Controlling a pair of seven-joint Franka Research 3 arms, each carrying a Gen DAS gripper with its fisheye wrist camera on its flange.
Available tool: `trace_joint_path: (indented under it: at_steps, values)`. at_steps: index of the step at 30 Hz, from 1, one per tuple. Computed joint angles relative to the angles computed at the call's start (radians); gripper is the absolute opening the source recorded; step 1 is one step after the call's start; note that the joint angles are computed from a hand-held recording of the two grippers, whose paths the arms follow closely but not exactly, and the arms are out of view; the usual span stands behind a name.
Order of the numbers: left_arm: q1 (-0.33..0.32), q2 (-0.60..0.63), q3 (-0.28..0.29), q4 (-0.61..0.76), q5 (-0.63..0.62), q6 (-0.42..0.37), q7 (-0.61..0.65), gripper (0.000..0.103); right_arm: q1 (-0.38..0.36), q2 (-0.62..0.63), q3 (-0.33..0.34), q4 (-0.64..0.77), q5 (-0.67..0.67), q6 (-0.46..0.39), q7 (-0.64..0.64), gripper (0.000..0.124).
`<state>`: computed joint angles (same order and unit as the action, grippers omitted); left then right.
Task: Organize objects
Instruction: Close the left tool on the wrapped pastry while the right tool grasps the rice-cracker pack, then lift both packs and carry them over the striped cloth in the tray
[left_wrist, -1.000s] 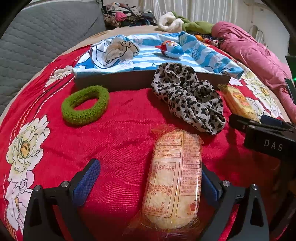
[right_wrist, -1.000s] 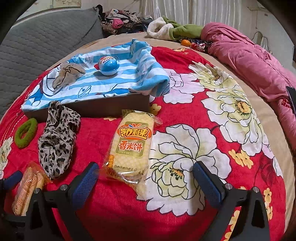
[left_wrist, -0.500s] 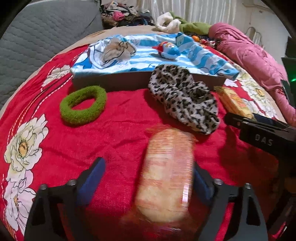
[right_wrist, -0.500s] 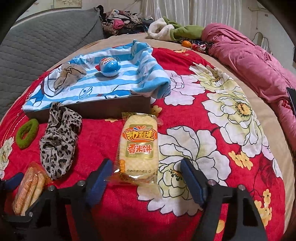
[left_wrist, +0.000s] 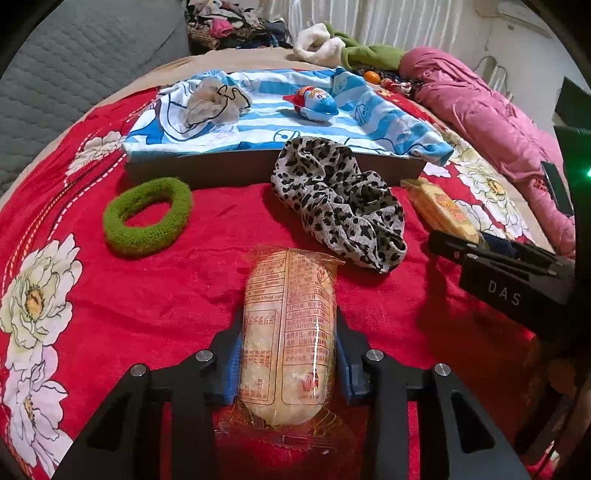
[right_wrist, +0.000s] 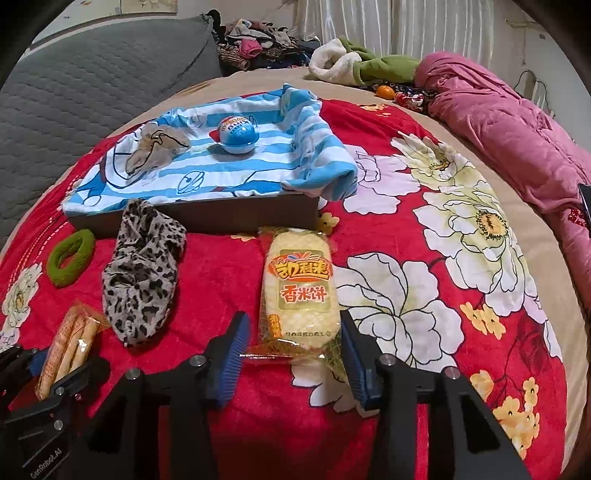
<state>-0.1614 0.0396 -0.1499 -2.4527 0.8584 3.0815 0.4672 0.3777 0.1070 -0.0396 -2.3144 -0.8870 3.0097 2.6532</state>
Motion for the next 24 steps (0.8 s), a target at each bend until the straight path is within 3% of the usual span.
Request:
trace_joint_path:
  at_steps: [9, 16, 24]
  values:
    - [0.007, -0.025, -0.008, -0.026, -0.036, 0.022, 0.021, 0.04, -0.015, -0.043, 0.006, -0.04, -0.034, 0.025, 0.047, 0.047]
    - [0.03, -0.067, -0.025, -0.05, -0.009, 0.026, -0.01, 0.04, -0.056, -0.1, 0.062, -0.075, -0.091, 0.023, 0.102, 0.047]
    - [0.095, -0.152, -0.07, -0.08, 0.122, 0.007, -0.138, 0.04, -0.109, -0.175, 0.147, -0.116, -0.174, 0.013, 0.204, 0.047]
